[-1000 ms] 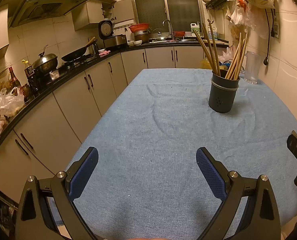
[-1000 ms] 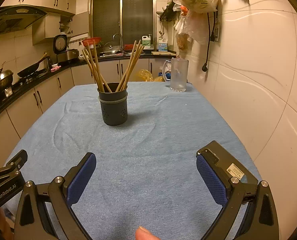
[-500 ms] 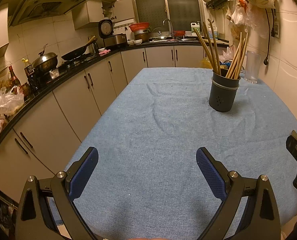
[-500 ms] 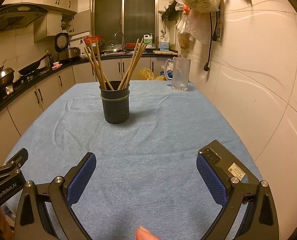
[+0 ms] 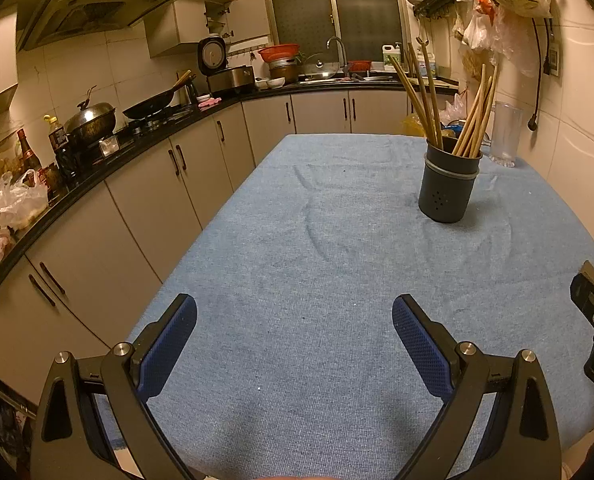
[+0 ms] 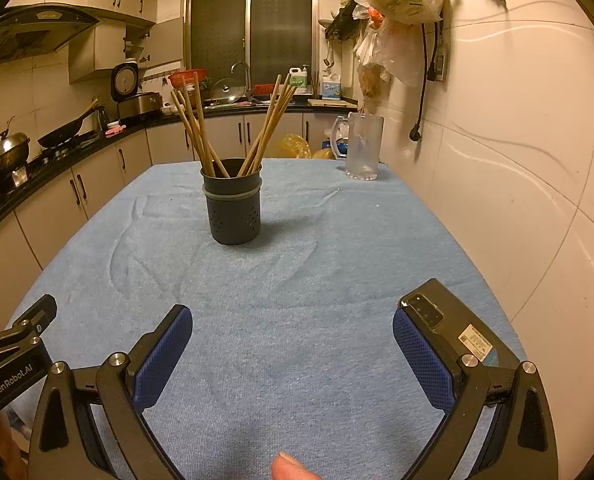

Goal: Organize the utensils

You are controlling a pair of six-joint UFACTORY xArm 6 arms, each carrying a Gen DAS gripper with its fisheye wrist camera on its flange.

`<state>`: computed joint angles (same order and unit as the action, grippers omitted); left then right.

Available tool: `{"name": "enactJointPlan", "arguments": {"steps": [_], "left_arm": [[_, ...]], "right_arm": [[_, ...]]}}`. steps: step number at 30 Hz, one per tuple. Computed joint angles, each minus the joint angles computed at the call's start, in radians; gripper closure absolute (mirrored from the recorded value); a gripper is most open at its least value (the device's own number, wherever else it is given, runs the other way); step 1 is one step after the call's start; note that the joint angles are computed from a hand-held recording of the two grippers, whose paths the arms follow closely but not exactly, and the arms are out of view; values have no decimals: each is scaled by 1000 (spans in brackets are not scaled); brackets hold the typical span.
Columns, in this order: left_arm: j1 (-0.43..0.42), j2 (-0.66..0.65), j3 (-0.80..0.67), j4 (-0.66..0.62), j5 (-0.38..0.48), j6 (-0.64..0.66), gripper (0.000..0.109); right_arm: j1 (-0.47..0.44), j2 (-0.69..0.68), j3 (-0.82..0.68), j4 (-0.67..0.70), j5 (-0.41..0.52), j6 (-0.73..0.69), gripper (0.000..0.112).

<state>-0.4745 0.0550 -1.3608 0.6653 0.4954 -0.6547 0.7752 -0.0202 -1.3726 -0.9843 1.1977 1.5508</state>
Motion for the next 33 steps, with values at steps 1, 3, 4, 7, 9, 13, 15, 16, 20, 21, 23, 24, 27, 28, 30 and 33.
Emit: {"name": "enactJointPlan", "arguments": {"steps": [1,3,4,7,9,13,15,16,20,21,23,24,27,28,30,33], "left_arm": [[0,0,-1,2,1,-2,11],[0,1,0,2,0,-2,11],[1,-1,3,3,-2,-4,11],[1,-1,3,2,0,-3,11],[2,0,4,0,-2,-3,11],[4,0,7,1,0,-8,11],[7,5,6,-9,4,-8,11],[11,6,6,-15,5,-6,11],[20,15,4,-23,8,-7,11],[21,18,2,-23,9,-6,11],[24,25,-5,-30,14,0,11],[25,30,-9,-29,17,0,11],[33,51,-29,-46,27,23,11],[37,60,-40,-48,36,23,11],[44,84,-66,-53,51,20,11],[58,118,-104,-24,68,-7,11]], "right_arm": [[0,1,0,0,0,0,10],[0,0,0,0,0,0,10],[0,0,0,0,0,0,10],[-4,1,3,3,-7,0,10],[-6,0,6,5,-12,-1,10],[-13,1,10,15,-25,-8,10],[-19,-1,15,23,-34,-10,10],[-22,-1,18,31,-41,-10,10],[-35,-6,30,52,-56,-10,10],[-38,-9,34,55,-60,-11,10],[-49,-8,39,69,-73,-17,10],[-58,-9,43,78,-84,-23,10],[-90,2,47,112,-114,-54,10],[-103,11,44,134,-122,-77,10],[-133,22,51,176,-157,-109,10],[-169,30,66,216,-190,-132,10]]}}
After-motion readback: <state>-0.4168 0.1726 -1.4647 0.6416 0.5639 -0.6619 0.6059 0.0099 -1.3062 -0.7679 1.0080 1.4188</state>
